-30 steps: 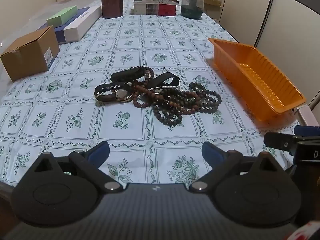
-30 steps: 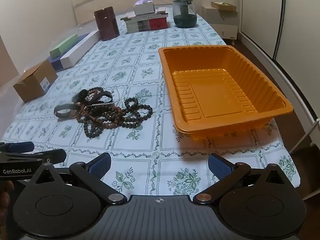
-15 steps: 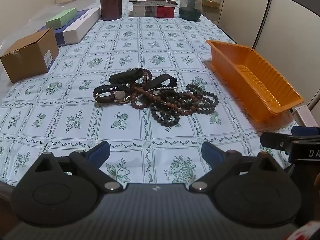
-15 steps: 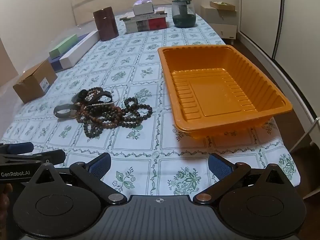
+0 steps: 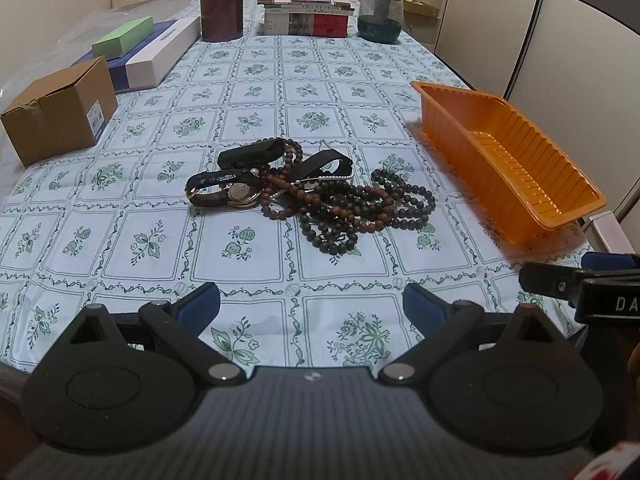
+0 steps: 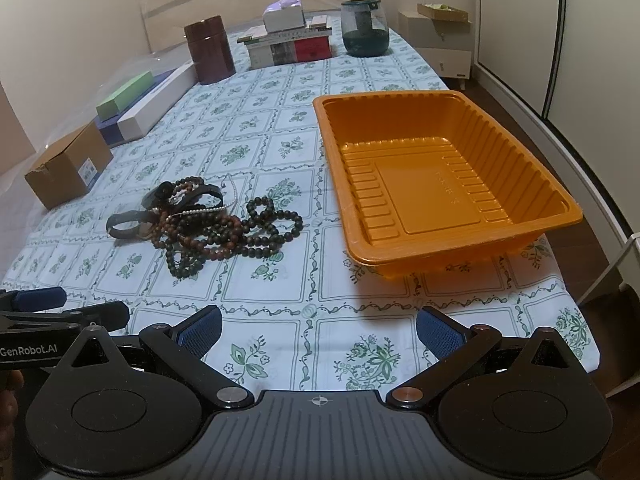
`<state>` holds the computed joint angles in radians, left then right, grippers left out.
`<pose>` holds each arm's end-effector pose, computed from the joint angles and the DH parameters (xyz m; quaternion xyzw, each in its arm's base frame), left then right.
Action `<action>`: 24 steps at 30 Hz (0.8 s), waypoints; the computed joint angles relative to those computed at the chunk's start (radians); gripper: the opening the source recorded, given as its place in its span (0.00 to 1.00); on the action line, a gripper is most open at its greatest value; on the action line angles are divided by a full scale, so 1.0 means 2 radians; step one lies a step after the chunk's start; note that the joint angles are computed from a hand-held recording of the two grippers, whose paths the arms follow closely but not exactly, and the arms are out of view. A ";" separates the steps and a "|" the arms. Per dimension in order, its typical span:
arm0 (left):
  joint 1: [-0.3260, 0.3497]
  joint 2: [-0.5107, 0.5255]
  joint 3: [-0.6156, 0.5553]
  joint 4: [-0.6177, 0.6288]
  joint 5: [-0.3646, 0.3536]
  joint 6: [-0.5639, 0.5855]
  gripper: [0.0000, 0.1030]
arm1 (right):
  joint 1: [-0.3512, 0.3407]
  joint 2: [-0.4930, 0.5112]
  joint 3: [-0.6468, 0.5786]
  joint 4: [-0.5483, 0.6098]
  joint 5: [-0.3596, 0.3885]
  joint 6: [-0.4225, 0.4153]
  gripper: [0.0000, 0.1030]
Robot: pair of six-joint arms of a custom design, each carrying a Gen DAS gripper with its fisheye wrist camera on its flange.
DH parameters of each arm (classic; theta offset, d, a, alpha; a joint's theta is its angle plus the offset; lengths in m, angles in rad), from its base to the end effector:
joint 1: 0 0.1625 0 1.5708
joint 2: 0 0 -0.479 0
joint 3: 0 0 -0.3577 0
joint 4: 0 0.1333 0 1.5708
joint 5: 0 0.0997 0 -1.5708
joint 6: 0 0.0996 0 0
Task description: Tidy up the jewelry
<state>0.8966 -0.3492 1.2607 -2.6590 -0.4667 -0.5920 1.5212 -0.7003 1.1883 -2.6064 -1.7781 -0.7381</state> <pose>-0.3103 -0.7444 0.0171 -0.0114 0.8493 -0.3696 0.3767 0.0721 -0.8227 0.2722 0.2968 -0.9108 0.2101 0.1952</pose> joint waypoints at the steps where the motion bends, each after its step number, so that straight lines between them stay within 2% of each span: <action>1: 0.000 0.000 0.001 -0.001 0.000 0.001 0.94 | 0.000 0.000 -0.001 0.000 0.000 0.000 1.00; 24: 0.000 0.001 0.002 -0.010 -0.002 0.004 0.94 | 0.001 0.001 -0.002 -0.001 -0.001 0.002 1.00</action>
